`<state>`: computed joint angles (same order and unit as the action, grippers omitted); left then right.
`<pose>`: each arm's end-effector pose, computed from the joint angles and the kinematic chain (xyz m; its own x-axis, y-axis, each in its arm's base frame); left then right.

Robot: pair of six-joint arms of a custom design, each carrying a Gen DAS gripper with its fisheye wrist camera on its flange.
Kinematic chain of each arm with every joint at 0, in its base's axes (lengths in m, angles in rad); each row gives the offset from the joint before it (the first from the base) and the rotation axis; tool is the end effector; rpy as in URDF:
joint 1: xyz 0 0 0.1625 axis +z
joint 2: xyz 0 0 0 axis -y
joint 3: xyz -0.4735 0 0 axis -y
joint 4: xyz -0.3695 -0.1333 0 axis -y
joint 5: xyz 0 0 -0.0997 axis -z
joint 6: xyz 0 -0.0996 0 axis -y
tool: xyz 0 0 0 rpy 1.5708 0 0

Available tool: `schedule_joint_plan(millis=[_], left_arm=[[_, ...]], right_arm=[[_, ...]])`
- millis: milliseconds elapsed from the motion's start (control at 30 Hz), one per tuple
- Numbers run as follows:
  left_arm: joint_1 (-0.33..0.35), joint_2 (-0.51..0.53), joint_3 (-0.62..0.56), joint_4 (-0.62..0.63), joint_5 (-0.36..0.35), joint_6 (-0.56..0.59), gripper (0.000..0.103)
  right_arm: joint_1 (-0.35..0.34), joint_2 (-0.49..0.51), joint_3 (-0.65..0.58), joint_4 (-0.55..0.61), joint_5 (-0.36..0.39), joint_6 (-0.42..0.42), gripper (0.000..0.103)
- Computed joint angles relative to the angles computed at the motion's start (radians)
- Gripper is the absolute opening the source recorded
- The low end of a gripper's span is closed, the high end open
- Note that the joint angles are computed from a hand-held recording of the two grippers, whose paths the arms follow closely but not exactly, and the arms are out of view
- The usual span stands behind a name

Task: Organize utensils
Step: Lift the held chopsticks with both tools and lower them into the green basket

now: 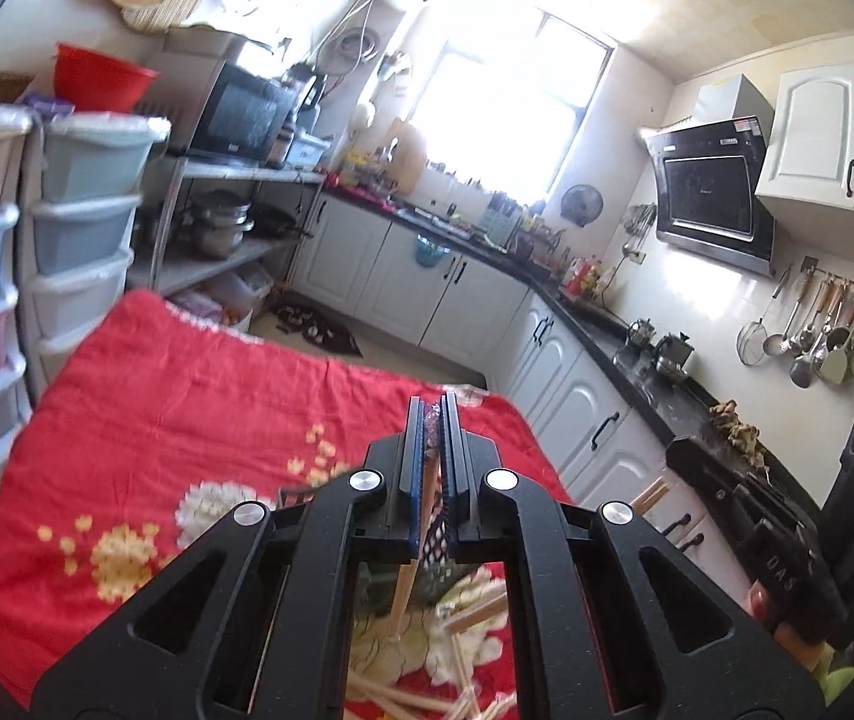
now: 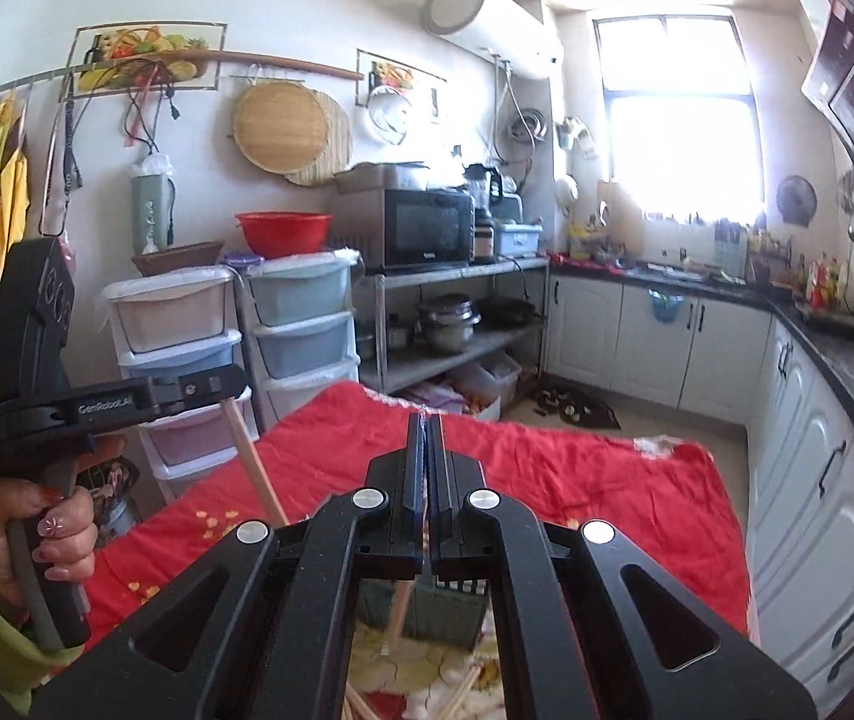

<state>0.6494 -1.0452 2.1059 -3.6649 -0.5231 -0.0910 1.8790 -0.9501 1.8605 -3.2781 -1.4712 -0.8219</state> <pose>-0.2748 -0.4844 0.3098 -0.9281 -0.0800 -0.3635 0.3247 0.3035 -0.8958 0.3314 -0.5689 0.2579 -0.4756 -0.7394 0.4765 -0.8230 0.1827 -0.5378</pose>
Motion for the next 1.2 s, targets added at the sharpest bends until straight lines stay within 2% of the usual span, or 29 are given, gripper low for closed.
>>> schedule_joint_plan(millis=[233,733,967,1200], left_arm=[[0.01,0.034,-0.101,-0.039,0.009,0.123,0.002],[0.073,0.107,-0.22,-0.075,0.006,0.224,0.002],[0.109,0.147,-0.234,-0.076,0.006,0.238,0.003],[0.142,0.174,-0.223,-0.048,0.01,0.199,0.003]], right_arm=[[0.024,0.032,-0.06,-0.001,0.021,-0.004,0.001],[0.046,0.115,-0.204,0.015,-0.006,0.016,0.001],[0.032,0.156,-0.237,0.056,-0.072,0.014,0.001],[0.029,0.21,-0.234,0.018,-0.196,-0.005,0.002]])
